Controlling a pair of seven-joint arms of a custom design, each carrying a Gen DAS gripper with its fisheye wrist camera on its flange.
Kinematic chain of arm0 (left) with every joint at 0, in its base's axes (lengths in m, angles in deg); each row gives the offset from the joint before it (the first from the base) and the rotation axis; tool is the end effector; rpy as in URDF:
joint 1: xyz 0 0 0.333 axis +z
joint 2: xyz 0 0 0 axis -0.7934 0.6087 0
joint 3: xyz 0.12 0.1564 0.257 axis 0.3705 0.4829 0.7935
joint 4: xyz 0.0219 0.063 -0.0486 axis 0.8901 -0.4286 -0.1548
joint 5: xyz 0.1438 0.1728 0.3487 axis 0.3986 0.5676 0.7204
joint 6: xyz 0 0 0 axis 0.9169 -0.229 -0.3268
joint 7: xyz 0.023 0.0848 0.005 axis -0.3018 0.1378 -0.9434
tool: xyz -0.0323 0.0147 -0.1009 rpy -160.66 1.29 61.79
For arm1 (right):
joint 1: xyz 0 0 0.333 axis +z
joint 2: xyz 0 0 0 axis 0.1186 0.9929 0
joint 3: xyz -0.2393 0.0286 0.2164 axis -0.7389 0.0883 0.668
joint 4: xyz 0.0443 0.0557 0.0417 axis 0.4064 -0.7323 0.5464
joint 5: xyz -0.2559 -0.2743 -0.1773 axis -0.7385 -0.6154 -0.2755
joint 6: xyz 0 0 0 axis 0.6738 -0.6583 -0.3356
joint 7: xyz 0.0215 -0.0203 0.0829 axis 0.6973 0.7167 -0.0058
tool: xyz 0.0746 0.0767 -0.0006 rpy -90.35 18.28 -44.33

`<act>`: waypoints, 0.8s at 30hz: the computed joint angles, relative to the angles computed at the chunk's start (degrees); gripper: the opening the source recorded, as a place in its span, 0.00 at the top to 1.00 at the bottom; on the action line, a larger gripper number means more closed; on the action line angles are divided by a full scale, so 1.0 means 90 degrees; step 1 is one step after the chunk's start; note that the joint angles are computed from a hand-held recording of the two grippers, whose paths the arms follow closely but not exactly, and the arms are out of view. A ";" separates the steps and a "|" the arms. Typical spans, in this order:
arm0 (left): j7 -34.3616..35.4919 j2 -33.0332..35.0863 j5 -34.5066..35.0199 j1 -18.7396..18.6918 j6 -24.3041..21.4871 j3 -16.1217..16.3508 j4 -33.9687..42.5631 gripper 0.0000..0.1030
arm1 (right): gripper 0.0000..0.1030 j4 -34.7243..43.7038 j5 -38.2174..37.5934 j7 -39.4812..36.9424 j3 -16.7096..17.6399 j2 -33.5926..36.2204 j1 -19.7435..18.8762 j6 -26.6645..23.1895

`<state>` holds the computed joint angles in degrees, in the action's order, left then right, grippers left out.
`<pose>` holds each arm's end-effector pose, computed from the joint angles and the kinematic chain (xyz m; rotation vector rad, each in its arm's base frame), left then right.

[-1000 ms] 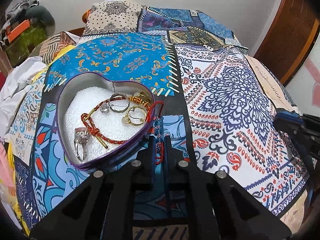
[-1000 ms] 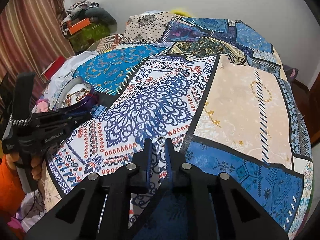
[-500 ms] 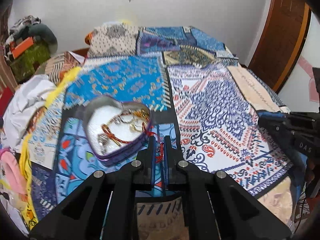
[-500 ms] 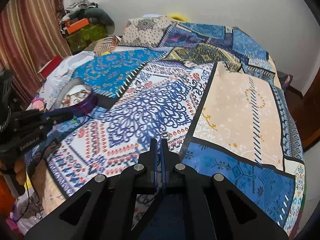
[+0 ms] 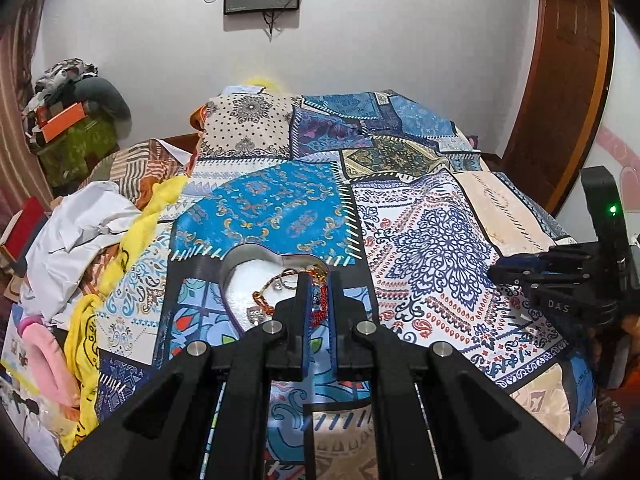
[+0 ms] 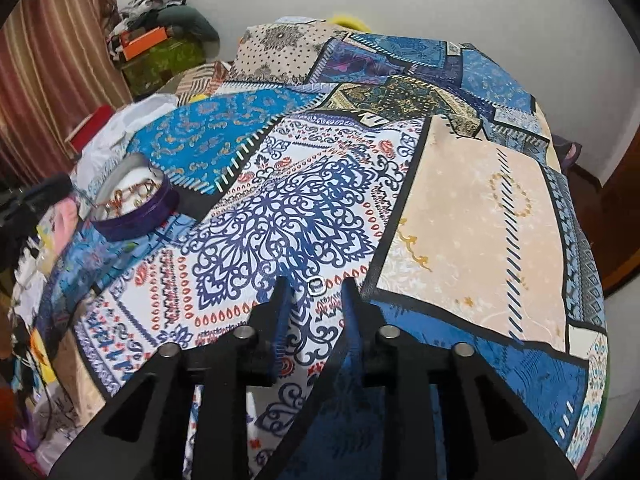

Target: Organize jewelry

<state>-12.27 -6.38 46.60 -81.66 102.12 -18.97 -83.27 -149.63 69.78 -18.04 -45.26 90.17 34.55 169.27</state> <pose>0.6253 -0.4149 0.3645 -1.8756 1.5543 -0.7501 0.7051 0.3860 0.3449 -2.3023 1.1431 -0.2697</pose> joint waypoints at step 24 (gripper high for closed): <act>-0.0755 -0.0719 0.1220 0.0241 -0.0376 -0.0009 -0.0452 0.95 | 0.92 -0.0421 0.0131 -0.0111 -0.0030 -0.0579 0.0078 0.0509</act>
<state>-19.07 -12.85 57.58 -79.49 98.74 -19.05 -87.34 -153.42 70.96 -19.04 -45.53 84.97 35.25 173.85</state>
